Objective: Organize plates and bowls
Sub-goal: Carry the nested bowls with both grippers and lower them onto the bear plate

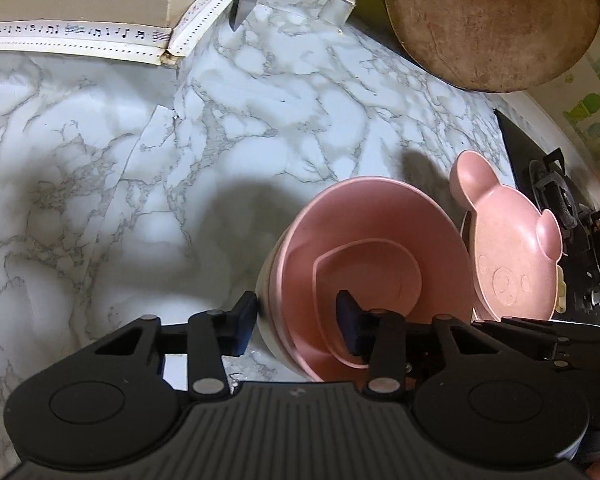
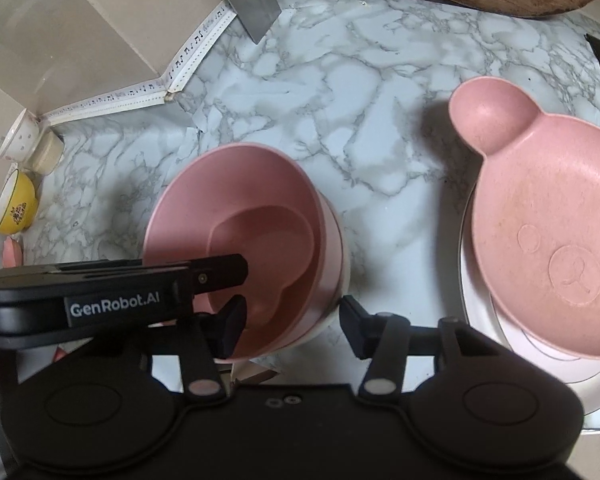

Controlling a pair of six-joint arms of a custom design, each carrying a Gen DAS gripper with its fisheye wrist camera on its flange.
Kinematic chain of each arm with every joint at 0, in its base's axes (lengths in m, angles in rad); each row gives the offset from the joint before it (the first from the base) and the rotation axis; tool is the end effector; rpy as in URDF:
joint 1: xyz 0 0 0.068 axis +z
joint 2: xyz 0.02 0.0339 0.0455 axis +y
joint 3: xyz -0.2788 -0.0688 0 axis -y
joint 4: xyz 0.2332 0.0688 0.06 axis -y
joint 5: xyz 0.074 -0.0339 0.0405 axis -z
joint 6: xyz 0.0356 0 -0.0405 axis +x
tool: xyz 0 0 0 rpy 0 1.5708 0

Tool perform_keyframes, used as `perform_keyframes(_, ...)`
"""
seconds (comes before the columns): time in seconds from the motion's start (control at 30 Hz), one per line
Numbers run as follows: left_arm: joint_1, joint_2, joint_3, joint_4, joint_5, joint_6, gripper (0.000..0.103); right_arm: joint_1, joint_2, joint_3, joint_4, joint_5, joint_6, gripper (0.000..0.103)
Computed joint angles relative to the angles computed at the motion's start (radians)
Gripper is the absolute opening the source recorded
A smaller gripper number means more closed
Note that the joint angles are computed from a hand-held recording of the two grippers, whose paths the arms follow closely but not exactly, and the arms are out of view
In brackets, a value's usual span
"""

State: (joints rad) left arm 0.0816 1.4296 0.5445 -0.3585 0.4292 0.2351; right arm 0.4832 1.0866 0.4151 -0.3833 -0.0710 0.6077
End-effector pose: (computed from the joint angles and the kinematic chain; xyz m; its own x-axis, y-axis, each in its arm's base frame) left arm 0.2096 0.0023 0.1463 -0.9040 0.1386 -0.4043 0.2774 0.9099 -0.3084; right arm 0.1442 0.0785 0.1669 -0.9146 0.1633 -0.3698 0.0339 0.9425 0.3324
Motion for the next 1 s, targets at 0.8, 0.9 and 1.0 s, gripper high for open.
perform_keyframes(0.8, -0.292, -0.226, 0.068, -0.155, -0.182, -0.254, 0.036, -0.17, -0.202, 0.075, -0.255, -0.036, -0.186, 0.035)
perform_keyframes(0.9, -0.397, -0.241, 0.092, -0.16, -0.229, -0.327, 0.036, -0.306, -0.253, 0.095, -0.327, -0.1, -0.306, 0.035)
perform_keyframes(1.0, -0.512, -0.23, 0.118, -0.151, -0.281, -0.412, 0.036, -0.485, -0.276, 0.116, -0.391, -0.182, -0.455, 0.035)
